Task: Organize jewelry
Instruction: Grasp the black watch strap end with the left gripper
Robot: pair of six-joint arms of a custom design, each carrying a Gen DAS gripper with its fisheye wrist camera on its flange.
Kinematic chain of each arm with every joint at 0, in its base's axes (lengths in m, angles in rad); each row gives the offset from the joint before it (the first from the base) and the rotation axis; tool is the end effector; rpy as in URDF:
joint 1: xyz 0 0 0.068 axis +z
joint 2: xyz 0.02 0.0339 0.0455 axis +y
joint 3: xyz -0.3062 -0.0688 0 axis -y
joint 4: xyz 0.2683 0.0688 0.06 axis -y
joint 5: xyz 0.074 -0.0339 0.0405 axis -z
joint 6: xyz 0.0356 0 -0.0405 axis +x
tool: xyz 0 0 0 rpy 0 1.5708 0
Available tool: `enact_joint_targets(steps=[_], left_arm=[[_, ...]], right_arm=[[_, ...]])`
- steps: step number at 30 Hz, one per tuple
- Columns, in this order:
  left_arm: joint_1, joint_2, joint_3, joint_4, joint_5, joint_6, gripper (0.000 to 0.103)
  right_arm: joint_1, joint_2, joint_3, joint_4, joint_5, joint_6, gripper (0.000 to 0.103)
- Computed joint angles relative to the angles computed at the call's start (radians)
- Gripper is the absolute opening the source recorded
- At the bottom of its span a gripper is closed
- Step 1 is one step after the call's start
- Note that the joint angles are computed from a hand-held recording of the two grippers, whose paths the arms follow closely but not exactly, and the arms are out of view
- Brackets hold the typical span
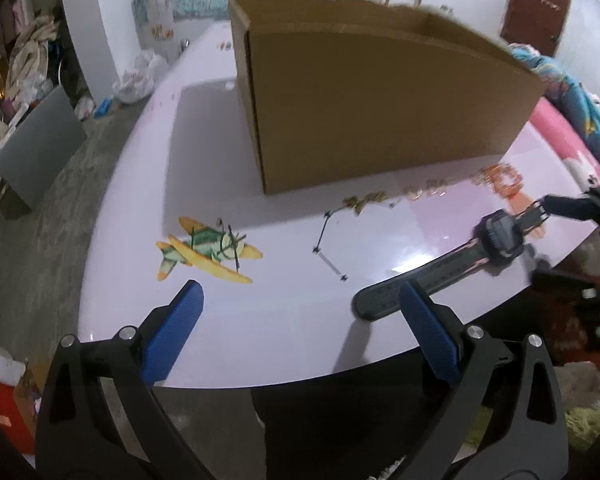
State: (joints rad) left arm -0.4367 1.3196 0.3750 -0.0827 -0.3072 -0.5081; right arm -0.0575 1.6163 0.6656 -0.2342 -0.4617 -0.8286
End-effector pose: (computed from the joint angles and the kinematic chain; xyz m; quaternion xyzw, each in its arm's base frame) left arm 0.1908 -0.0772 0.1355 -0.0750 0.9499 0.0105 0.3033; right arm 0.2790 -0.0002 0.1378 -0.4000 0.8688 0.1229 0.2649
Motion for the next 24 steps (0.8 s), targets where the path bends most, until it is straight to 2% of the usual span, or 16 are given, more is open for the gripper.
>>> enact_joint_targets(steps=[4, 7, 8, 11, 13, 15, 18, 24], left_arm=[[-0.044, -0.054, -0.025, 0.019, -0.004, -0.002, 0.095], [-0.053, -0.058, -0.035, 0.042, 0.046, -0.010, 0.090], [-0.043, -0.061, -0.040, 0.053, 0.079, -0.004, 0.082], [0.004, -0.052, -0.056, 0.102, 0.206, -0.005, 0.069], [0.042, -0.036, -0.062, 0.129, 0.285, -0.011, 0.062], [0.049, -0.026, -0.074, 0.147, 0.325, -0.034, 0.050], [0.092, 0.007, -0.092, 0.211, 0.402, -0.055, 0.048], [0.189, 0.030, -0.137, 0.341, 0.550, -0.099, 0.048]], right_arm=[[0.026, 0.027, 0.014, 0.011, 0.020, 0.001, 0.075], [0.041, 0.012, 0.006, 0.013, 0.026, 0.026, 0.074], [0.043, 0.008, 0.004, 0.015, 0.024, 0.039, 0.074], [0.052, 0.013, -0.004, 0.032, 0.033, 0.089, 0.072], [0.054, 0.023, -0.005, 0.041, 0.047, 0.121, 0.065], [0.053, 0.040, -0.006, 0.051, 0.058, 0.160, 0.059], [0.050, 0.050, -0.015, 0.079, 0.060, 0.207, 0.053], [0.048, 0.046, -0.025, 0.093, 0.054, 0.236, 0.053]])
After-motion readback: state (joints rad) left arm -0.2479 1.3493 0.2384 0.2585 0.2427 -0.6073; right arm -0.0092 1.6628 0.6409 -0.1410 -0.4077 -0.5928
